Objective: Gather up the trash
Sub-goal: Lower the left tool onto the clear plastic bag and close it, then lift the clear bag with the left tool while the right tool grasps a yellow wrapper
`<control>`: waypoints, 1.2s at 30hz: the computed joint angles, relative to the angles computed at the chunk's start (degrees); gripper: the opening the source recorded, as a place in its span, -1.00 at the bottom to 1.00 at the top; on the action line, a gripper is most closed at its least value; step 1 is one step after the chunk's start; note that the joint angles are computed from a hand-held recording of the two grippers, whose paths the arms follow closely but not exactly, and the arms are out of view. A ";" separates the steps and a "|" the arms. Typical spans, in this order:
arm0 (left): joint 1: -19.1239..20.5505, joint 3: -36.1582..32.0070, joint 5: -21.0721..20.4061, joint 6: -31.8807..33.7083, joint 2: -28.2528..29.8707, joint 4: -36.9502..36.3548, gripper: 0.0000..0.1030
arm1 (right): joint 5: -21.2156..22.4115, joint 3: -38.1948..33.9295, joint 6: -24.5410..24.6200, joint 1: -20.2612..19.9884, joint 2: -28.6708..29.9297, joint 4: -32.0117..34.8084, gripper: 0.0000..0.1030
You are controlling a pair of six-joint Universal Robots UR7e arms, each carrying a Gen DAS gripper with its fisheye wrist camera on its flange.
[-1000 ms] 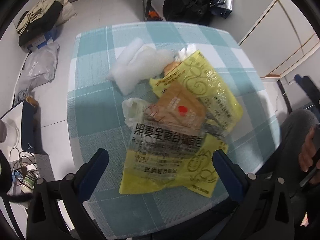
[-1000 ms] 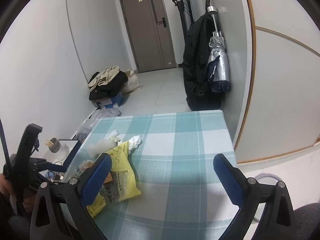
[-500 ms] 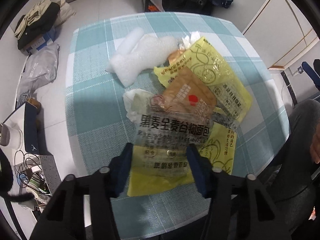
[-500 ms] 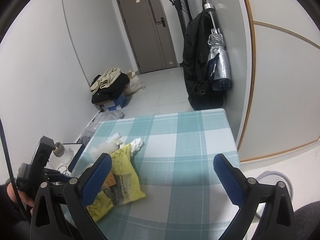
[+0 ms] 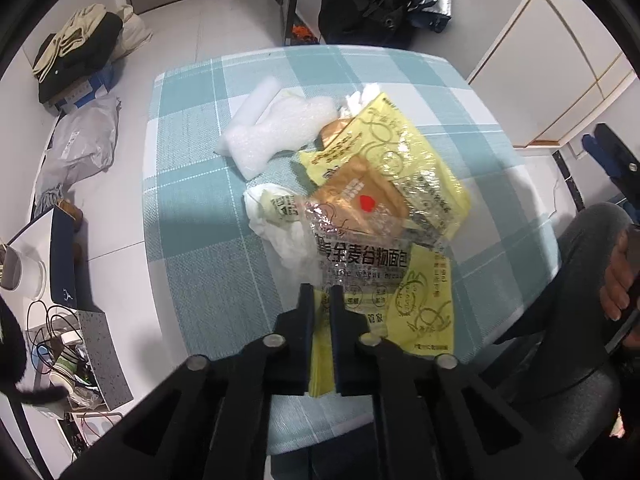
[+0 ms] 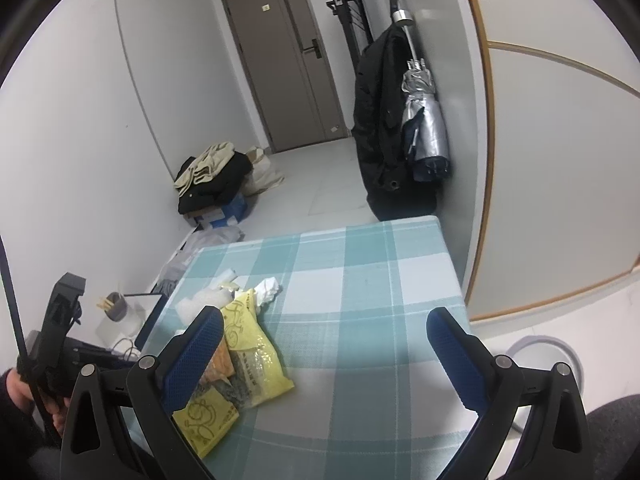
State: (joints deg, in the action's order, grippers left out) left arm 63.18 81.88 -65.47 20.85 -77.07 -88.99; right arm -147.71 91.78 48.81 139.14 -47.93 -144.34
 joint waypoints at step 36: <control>0.01 2.75 -14.37 -6.65 -4.79 -31.85 -0.99 | 10.11 -0.11 -1.62 -2.44 -1.74 0.90 0.88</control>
